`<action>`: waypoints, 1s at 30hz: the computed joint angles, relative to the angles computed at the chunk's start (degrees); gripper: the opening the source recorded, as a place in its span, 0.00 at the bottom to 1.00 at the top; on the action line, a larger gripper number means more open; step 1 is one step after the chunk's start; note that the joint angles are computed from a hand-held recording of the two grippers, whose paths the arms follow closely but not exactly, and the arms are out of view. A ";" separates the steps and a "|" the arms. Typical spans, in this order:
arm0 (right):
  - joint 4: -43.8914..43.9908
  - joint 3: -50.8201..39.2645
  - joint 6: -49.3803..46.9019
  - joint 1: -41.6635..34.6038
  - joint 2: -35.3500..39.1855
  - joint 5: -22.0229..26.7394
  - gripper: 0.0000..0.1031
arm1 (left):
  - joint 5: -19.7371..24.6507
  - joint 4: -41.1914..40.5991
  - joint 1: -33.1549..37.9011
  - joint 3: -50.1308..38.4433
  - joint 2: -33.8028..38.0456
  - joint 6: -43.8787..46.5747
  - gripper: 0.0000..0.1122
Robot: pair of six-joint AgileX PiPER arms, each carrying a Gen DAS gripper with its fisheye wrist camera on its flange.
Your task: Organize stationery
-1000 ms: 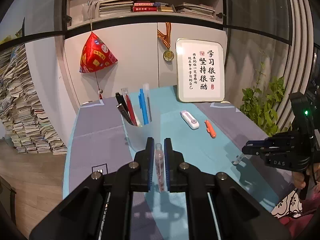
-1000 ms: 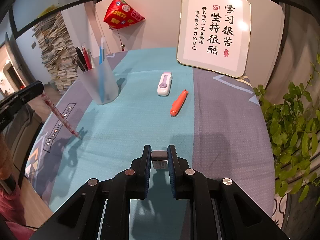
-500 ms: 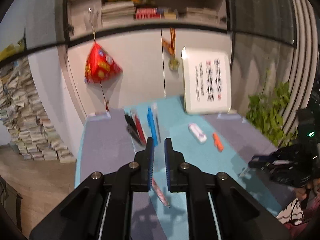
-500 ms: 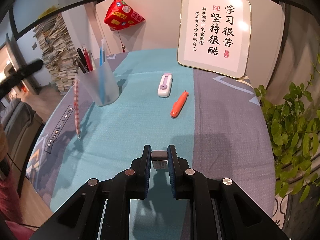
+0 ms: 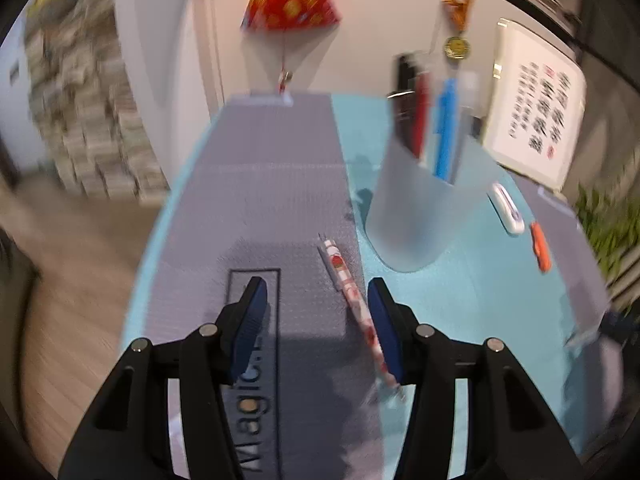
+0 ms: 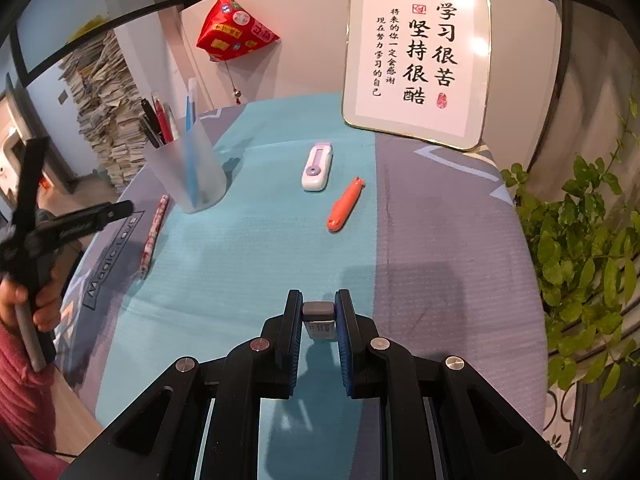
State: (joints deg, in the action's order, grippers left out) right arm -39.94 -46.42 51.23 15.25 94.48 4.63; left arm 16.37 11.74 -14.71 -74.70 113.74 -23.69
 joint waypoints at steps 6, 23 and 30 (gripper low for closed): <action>-4.80 -0.54 5.08 0.30 0.55 0.34 0.17 | 7.14 -0.58 -1.39 -10.76 6.93 -3.11 0.39; 11.03 -0.86 -10.70 -1.63 0.62 -0.69 0.17 | 7.65 -3.09 -1.47 -8.20 3.83 -1.42 0.09; 10.11 -0.40 -9.58 -1.23 0.24 -1.28 0.17 | -0.04 6.04 -2.73 3.69 -10.17 -8.84 0.09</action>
State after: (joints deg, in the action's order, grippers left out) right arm -29.83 -46.81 41.65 14.02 94.71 3.34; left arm 16.34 17.77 -17.44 -71.01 103.56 -32.53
